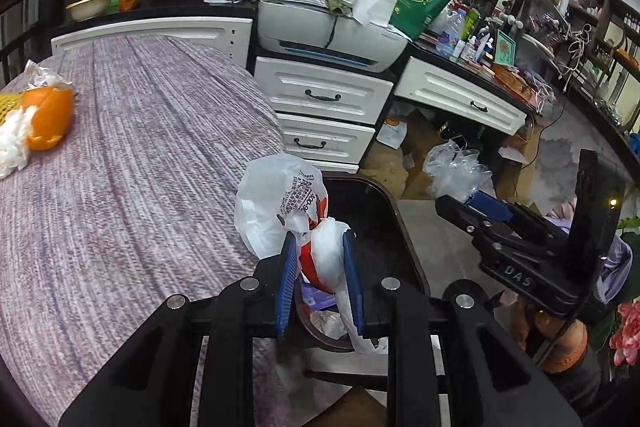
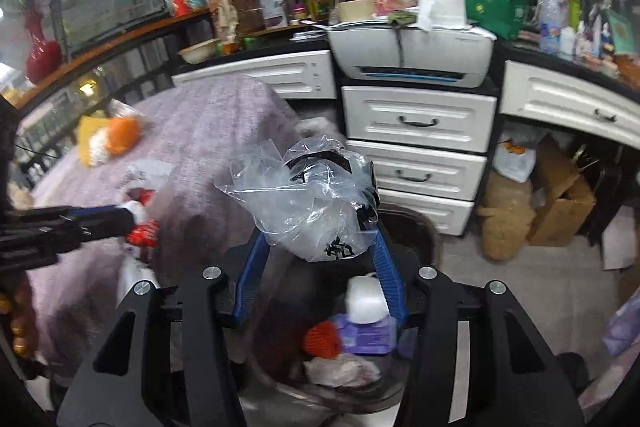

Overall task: Collect trash
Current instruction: 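Carry both bags over the bin and open both grippers to drop them, then move both open tools back over the table toward the remaining trash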

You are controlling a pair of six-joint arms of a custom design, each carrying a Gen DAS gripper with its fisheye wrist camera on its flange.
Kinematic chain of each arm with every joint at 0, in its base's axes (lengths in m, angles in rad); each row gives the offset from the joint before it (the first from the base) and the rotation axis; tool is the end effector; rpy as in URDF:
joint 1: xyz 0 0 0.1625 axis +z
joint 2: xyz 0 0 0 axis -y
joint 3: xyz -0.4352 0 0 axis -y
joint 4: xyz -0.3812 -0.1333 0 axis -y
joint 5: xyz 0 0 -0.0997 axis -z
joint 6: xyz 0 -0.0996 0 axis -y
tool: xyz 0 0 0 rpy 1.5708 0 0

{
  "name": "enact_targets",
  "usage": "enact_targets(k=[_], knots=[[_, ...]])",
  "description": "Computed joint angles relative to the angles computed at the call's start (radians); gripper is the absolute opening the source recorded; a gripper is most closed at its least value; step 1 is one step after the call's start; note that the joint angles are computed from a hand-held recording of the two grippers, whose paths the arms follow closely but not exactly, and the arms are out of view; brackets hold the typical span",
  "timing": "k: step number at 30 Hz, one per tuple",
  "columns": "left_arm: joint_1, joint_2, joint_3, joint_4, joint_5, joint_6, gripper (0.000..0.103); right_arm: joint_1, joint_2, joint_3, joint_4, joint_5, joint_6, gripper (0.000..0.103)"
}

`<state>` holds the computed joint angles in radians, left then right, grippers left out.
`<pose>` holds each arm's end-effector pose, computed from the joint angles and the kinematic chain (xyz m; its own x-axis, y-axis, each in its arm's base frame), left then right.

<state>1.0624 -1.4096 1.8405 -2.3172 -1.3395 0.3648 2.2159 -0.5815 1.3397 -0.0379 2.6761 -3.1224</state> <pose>-0.1270 -0.5486 0.3716 -0.6616 0.6808 -0.3143 0.7480 0.6289 -0.2121 0.4011 -0.4594 0.0350 -0.7700 0.2768 0.5749 -0.3819 0.5218 -0.7628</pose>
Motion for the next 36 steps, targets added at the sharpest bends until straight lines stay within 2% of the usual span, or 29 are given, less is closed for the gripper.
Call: enact_targets(k=[2, 5, 10, 11, 13, 17, 19, 28, 32, 36], knots=[[-0.004, 0.005, 0.006, 0.003, 0.001, -0.002, 0.023, -0.013, 0.005, 0.002, 0.024, 0.003, 0.035, 0.052], [-0.010, 0.013, 0.017, 0.002, 0.008, -0.005, 0.023, -0.046, 0.004, 0.020, 0.058, -0.037, 0.121, 0.052], [-0.012, 0.024, 0.024, 0.003, 0.014, -0.007, 0.023, -0.075, 0.011, 0.025, 0.074, -0.047, 0.160, 0.052], [-0.011, 0.026, 0.025, 0.003, 0.015, -0.007, 0.023, -0.080, 0.015, 0.021, 0.086, -0.052, 0.170, 0.055], [-0.011, 0.028, 0.027, 0.003, 0.018, -0.007, 0.023, -0.091, 0.022, 0.020, 0.089, -0.049, 0.194, 0.068], [-0.010, 0.031, 0.031, 0.004, 0.023, 0.001, 0.023, -0.100, 0.023, 0.027, 0.105, -0.045, 0.264, 0.078], [-0.009, 0.035, 0.028, 0.007, 0.025, 0.002, 0.023, -0.097, 0.016, 0.038, 0.105, -0.052, 0.290, 0.079], [-0.004, 0.034, 0.030, 0.007, 0.022, 0.003, 0.023, -0.058, 0.000, 0.059, 0.054, -0.005, 0.258, 0.079], [-0.006, 0.037, 0.030, 0.002, 0.021, 0.000, 0.023, -0.033, -0.008, 0.064, -0.005, 0.047, 0.185, 0.081], [-0.010, 0.046, 0.031, -0.003, 0.022, 0.003, 0.023, -0.021, -0.019, 0.077, -0.029, 0.048, 0.175, 0.082]])
